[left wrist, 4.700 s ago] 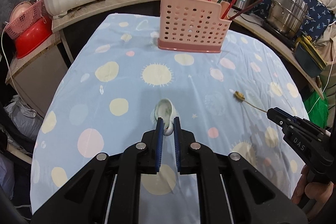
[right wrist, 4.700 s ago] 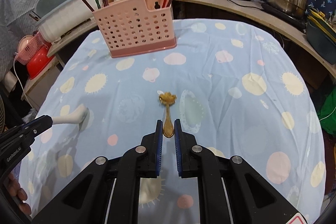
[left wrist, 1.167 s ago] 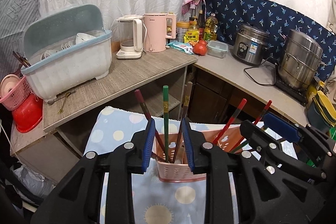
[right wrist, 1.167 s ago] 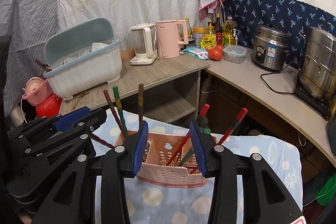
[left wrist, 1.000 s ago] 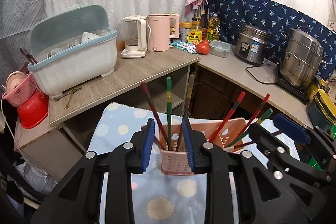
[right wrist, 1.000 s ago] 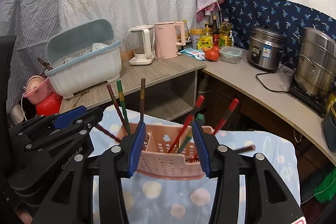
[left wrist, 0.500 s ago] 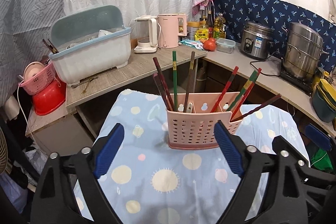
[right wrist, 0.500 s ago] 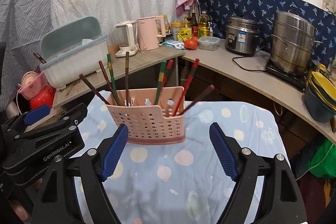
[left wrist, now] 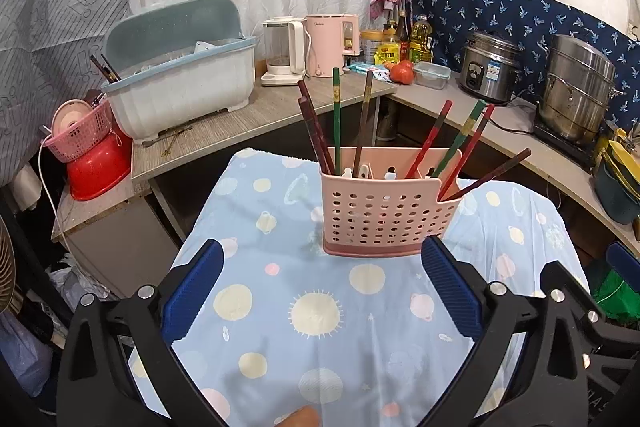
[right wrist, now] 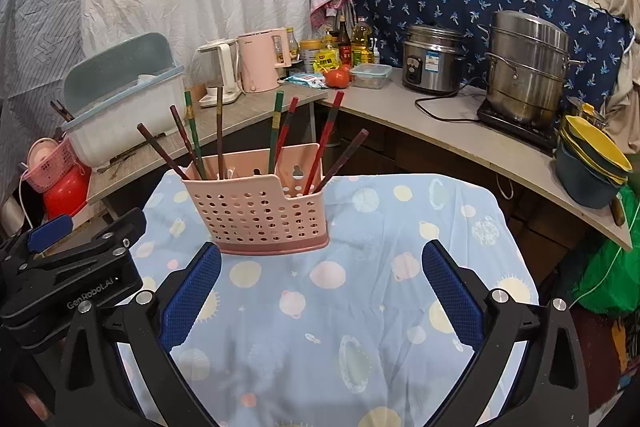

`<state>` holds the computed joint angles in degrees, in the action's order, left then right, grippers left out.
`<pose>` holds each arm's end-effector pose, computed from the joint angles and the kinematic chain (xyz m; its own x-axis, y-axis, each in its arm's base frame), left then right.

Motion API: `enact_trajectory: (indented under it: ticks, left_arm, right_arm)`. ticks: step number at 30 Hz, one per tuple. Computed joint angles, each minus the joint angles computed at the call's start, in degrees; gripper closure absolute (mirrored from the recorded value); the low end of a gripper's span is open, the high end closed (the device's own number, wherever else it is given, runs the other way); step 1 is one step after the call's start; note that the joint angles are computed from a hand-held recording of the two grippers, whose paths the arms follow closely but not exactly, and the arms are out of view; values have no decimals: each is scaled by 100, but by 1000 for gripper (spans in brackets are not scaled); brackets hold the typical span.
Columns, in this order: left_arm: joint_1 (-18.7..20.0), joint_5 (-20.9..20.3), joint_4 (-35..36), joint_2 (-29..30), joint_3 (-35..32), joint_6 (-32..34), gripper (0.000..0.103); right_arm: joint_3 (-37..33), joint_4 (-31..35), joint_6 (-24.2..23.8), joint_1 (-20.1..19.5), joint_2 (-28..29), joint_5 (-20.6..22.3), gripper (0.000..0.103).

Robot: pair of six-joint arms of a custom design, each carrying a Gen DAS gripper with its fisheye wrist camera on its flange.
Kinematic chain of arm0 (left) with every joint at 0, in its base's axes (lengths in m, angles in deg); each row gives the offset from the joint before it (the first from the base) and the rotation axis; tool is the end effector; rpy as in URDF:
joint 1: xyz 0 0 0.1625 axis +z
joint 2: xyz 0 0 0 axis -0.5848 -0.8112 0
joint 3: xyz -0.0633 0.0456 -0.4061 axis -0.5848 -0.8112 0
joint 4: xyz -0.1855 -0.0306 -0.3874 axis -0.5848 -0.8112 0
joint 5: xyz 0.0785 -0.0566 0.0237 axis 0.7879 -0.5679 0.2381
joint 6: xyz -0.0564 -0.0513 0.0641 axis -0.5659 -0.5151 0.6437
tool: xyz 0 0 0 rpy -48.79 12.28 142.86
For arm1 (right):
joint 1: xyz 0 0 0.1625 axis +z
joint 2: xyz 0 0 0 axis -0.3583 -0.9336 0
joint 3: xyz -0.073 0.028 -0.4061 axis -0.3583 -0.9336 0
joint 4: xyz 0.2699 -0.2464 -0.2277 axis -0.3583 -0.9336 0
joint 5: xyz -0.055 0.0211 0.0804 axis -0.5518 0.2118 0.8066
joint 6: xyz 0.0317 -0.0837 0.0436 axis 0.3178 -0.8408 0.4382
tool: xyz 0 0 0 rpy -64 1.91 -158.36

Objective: Organize utensils

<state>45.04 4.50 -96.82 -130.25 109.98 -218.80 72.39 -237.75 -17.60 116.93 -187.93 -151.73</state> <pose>-0.4422 -0.2877 0.0562 -0.6099 -0.4978 -0.6166 0.3589 0.5202 -0.7750 0.1459 -0.3441 0.3522 -0.6882 -0.3949 0.6087 -0.7065 0.5557 -0.4382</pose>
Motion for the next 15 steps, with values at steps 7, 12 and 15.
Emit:
enact_trajectory:
  ticks: [7,12,15]
  left_arm:
    - [-17,-118,-165,16,78,100,8]
    - [-17,-165,-249,36,132,119,7]
    - [-19,-188,-300,22,170,113,7]
  right_arm:
    - [82,23,-36,-55,-61,-17,6]
    - [152,-3,-117,-53,-69,-70,6]
    - [162,5,-99,-44,-50,-106,6]
